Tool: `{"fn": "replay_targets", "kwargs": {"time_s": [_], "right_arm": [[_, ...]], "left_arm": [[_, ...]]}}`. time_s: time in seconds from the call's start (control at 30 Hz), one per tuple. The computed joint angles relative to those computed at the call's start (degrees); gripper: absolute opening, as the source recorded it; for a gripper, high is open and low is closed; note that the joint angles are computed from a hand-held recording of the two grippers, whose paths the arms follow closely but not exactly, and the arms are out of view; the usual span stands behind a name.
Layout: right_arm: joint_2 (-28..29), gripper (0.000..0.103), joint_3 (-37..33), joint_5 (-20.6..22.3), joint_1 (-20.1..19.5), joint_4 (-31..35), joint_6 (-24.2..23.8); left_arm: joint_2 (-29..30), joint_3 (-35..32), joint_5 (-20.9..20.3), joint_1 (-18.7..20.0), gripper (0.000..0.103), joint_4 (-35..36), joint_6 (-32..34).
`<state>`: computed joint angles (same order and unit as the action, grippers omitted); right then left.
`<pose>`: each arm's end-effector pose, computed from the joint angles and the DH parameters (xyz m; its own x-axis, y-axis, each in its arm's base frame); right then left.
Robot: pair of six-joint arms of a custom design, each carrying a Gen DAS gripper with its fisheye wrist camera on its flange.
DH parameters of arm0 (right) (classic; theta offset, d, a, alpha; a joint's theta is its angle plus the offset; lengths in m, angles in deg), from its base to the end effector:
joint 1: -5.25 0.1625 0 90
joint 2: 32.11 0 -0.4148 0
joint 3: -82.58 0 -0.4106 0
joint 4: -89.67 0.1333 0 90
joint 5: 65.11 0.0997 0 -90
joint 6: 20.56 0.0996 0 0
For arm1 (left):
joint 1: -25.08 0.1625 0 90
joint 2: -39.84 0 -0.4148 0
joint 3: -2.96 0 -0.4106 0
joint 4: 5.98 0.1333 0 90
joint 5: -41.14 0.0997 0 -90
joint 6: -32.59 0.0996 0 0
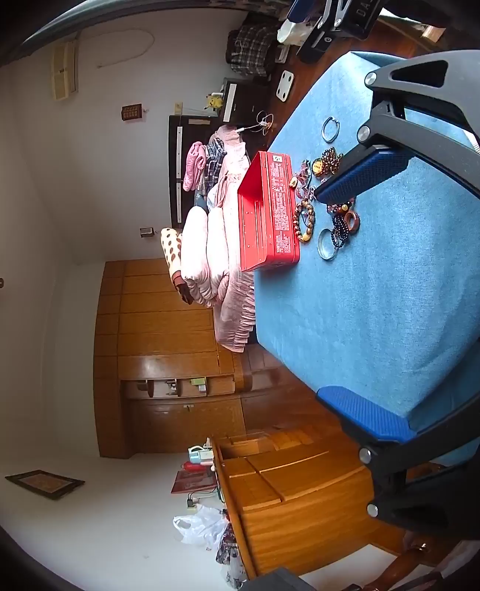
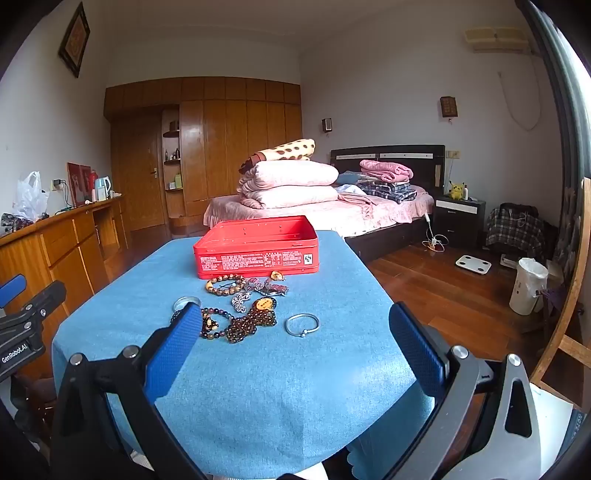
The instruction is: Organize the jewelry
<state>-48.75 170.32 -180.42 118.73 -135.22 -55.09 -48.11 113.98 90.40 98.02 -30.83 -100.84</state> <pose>0.3443 -0.5648 -0.0575 -0.7092 -0.2365 0.6641 -0.7016 0.3290 -0.6321 0.0514 -0.5086 0.3188 -0.6361 -0.2975 -0.7119 0.6587 0.2710 -0.7019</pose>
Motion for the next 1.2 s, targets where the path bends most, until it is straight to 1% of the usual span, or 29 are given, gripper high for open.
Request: {"fn": "replay_targets", "kwargs": {"time_s": [0.2, 0.23, 0.37, 1.2], "right_arm": [[-0.38, 0.098, 0.58, 0.61, -0.25, -0.48, 0.61], [-0.06, 0.098, 0.15, 0.15, -0.11, -0.29, 0.13], [-0.04, 0.098, 0.30, 0.52, -0.40, -0.84, 0.26], [0.07, 0.098, 0.24, 0.63, -0.36, -1.10, 0.07]], "left_arm": [[0.06, -0.29, -0.49, -0.13, 0.097, 0.44, -0.21], [0.04, -0.27, -0.53, -0.15, 0.097, 0.33, -0.15], [0.02, 0.40, 0.00, 0.26, 0.097, -0.49, -0.10], [-0.11, 0.09, -0.72, -0.06, 0.097, 0.16, -0.30]]}}
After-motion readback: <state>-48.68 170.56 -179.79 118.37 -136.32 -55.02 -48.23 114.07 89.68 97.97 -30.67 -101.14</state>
